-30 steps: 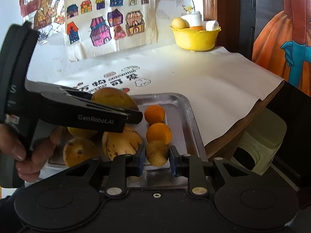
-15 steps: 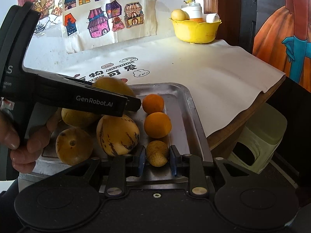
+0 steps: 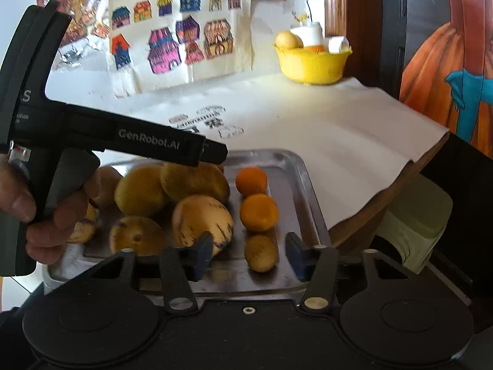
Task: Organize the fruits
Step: 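Open both tools to drop the pear and brown fruit into the tray, then withdraw both open tools from the tray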
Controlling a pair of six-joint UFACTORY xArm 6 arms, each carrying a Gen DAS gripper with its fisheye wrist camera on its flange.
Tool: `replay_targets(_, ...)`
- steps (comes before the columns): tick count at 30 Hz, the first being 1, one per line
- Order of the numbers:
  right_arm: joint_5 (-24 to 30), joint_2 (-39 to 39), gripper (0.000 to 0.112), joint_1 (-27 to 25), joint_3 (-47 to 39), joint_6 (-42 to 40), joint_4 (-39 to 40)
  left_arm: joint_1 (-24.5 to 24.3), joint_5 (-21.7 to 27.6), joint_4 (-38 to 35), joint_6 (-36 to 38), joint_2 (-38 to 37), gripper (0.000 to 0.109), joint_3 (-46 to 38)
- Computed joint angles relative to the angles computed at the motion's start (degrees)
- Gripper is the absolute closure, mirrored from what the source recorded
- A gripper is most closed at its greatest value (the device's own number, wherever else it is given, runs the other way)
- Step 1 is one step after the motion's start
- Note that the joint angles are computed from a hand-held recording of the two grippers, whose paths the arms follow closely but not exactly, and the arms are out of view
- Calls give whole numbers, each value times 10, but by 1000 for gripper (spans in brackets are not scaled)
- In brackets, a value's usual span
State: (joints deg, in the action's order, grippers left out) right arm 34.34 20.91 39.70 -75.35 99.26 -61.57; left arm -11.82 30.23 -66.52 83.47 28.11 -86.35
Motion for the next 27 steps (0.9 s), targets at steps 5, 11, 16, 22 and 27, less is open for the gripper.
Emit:
replay_targets(5, 20, -15, 20, 14, -8, 23, -28, 13, -3, -31, 21, -30, 6, 10)
replay_targets(11, 62, -18, 10, 36, -39, 26, -33, 56, 15, -32, -15, -50, 6, 6)
replay_targets(16, 79, -6, 10, 51, -75, 39, -24, 89, -13, -11, -53, -63, 6, 20)
replay_targets(22, 121, 19, 10, 75, -130, 22, 28, 129, -21, 33, -94, -85, 6, 60)
replay_targets(27, 169, 39, 10, 101, -170, 13, 40, 146, -30, 39, -85, -119, 6, 114)
